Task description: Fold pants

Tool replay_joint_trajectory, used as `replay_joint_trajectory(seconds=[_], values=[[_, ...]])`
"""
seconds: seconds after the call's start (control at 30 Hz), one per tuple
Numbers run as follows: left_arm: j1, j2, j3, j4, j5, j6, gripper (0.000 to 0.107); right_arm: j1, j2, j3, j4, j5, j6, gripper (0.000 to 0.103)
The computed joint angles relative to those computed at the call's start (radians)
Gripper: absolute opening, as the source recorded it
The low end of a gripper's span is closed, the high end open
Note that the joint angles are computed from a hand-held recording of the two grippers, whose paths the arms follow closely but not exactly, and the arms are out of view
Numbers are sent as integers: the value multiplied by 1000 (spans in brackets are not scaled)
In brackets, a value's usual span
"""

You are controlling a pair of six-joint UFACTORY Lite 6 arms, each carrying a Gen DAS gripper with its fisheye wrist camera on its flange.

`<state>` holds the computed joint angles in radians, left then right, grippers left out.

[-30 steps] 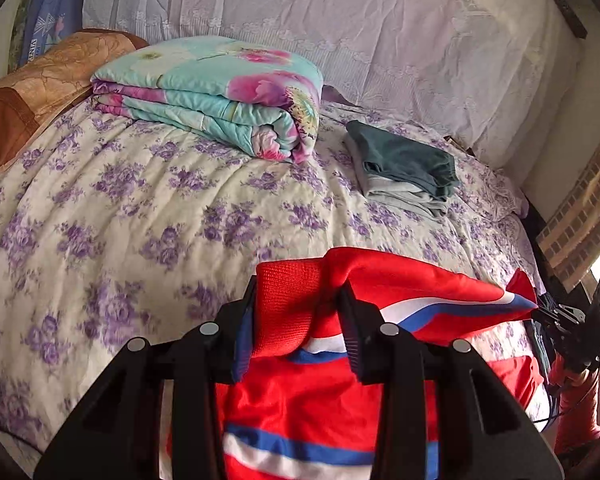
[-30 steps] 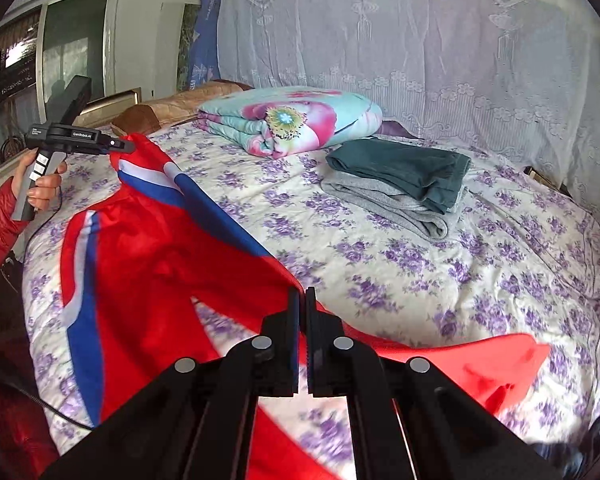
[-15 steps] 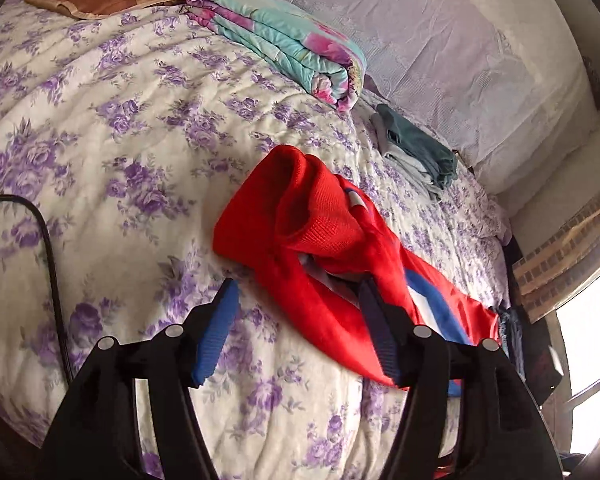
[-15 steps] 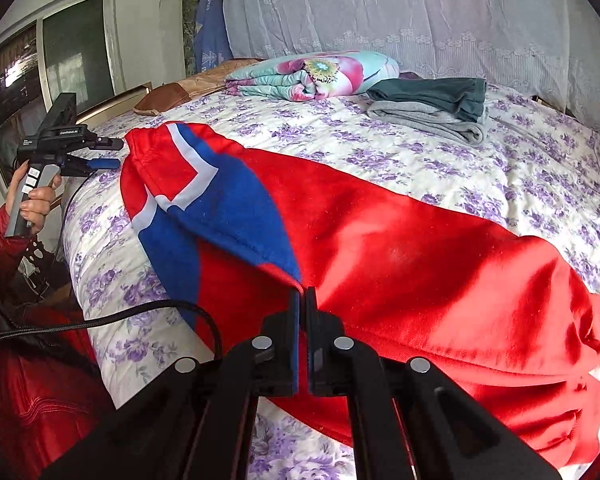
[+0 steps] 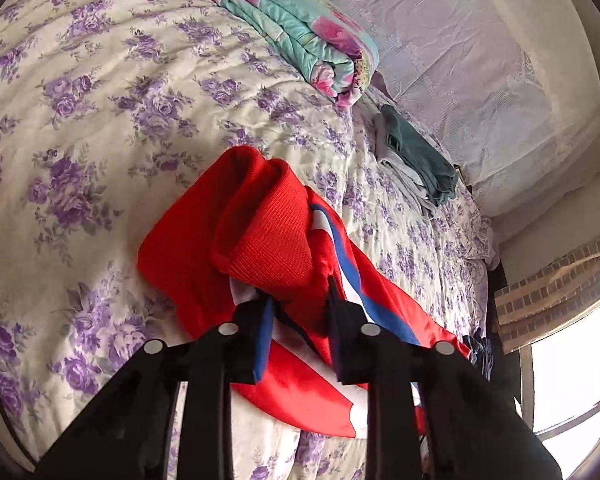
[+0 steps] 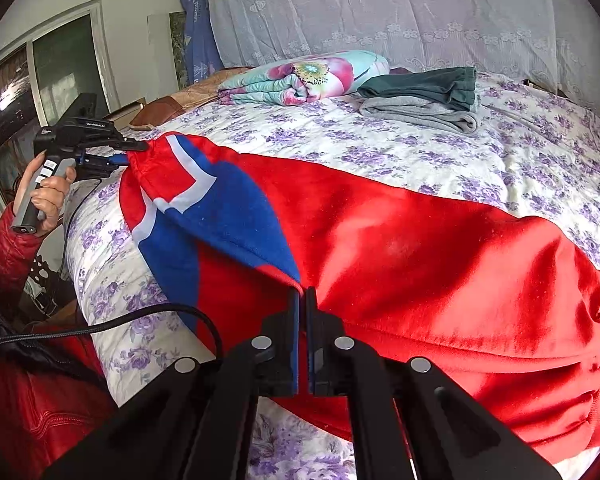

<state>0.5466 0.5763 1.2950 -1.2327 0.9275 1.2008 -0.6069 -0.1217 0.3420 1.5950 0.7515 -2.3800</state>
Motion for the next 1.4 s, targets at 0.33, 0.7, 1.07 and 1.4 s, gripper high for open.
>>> replay_joint_trajectory(seconds=[0.33, 0.7, 1.07, 1.4], values=[[76, 23, -52, 61, -27, 131, 18, 67, 15, -42, -14, -62, 8, 4], [90, -417, -368, -47, -45, 375, 38, 42, 64, -12, -57, -34, 62, 5], [-143, -364, -446, -262, -349, 561, 60, -487, -4, 110, -252, 226, 284, 9], [-341, -361, -486, -410, -438, 676, 62, -565, 549, 571, -230, 204, 728, 11]])
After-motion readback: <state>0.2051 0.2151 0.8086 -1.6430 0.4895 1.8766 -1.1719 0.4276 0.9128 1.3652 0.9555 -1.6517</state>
